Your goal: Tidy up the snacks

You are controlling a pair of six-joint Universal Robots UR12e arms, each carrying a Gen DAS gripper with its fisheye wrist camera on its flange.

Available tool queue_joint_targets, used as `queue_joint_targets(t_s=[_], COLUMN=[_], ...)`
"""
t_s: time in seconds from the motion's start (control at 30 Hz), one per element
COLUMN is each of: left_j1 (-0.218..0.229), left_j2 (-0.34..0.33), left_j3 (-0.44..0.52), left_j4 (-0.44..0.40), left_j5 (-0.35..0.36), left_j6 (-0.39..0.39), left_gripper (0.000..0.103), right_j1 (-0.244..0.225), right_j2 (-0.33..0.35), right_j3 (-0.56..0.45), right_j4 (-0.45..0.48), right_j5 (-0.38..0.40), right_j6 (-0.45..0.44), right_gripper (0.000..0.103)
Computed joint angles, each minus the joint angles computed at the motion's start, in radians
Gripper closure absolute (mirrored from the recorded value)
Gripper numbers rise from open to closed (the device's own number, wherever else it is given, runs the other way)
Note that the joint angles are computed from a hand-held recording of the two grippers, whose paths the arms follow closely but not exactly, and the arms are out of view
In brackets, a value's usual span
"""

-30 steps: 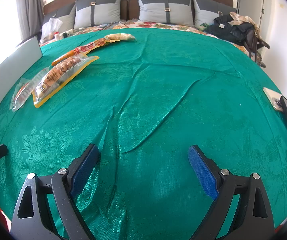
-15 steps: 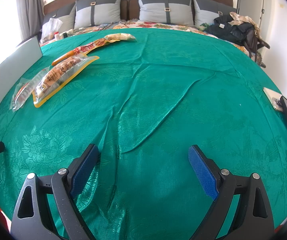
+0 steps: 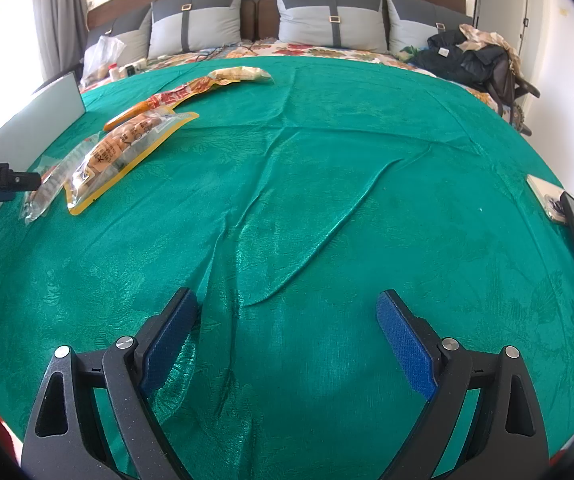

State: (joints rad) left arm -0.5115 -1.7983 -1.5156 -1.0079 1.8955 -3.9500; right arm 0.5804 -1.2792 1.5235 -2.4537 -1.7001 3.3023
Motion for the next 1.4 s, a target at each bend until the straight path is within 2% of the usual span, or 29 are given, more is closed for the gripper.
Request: queue_joint_targets(t_s=[0.07,0.1,0.13,0.2,0.27,0.43,0.5,0.57,0.63,0.77,0.87,0.9,0.93,1.4], left_j1=[0.005,0.005,0.003,0.003,-0.001,-0.024,-0.035,-0.049,-0.059,-0.067,-0.079,-0.085,-0.089,-0.098], left_j2=[0.001,0.001,0.003,0.012,0.031,0.107,0.129,0.141,0.139,0.122,0.101,0.094,0.094,0.096], left_j3=[-0.009,-0.01,-0.015,-0.027,-0.051,-0.142,-0.171,-0.192,-0.194,-0.177,-0.158,-0.152,-0.159,-0.177], left_j4=[0.02,0.026,0.046,0.065,0.083,0.123,0.128,0.144,0.132,0.09,0.052,0.034,0.046,0.082], left_j5=[-0.009,-0.008,-0.009,-0.031,-0.045,-0.068,-0.066,-0.026,0.017,0.072,0.116,0.136,0.151,0.194], left_j6=[-0.013,-0.004,0.018,0.045,0.04,-0.05,-0.094,-0.129,-0.141,-0.108,-0.066,-0.054,-0.063,-0.074], left_gripper=[0.028,0.04,0.063,0.066,0.069,0.069,0.065,0.053,0.027,0.021,0.01,0.004,0.001,0.0], right_j1=[0.0,0.0,0.0,0.0,0.0,0.0,0.0,0.0,0.0,0.0,0.0,0.0,0.0,0.0], right_j2=[0.0,0.0,0.0,0.0,0.0,0.0,0.0,0.0,0.0,0.0,0.0,0.0,0.0,0.0], right_j3=[0.0,0.0,0.0,0.0,0.0,0.0,0.0,0.0,0.0,0.001,0.001,0.001,0.001,0.002], right_j4=[0.0,0.0,0.0,0.0,0.0,0.0,0.0,0.0,-0.001,-0.001,-0.001,-0.001,-0.001,-0.002], right_j5=[0.0,0.0,0.0,0.0,0.0,0.0,-0.001,-0.001,-0.001,-0.001,-0.001,-0.001,-0.001,-0.001], right_j6=[0.0,0.0,0.0,0.0,0.0,0.0,0.0,0.0,0.0,0.0,0.0,0.0,0.0,0.0], right_gripper=[0.009,0.009,0.009,0.009,0.009,0.009,0.009,0.009,0.009,0.009,0.009,0.009,0.009,0.009])
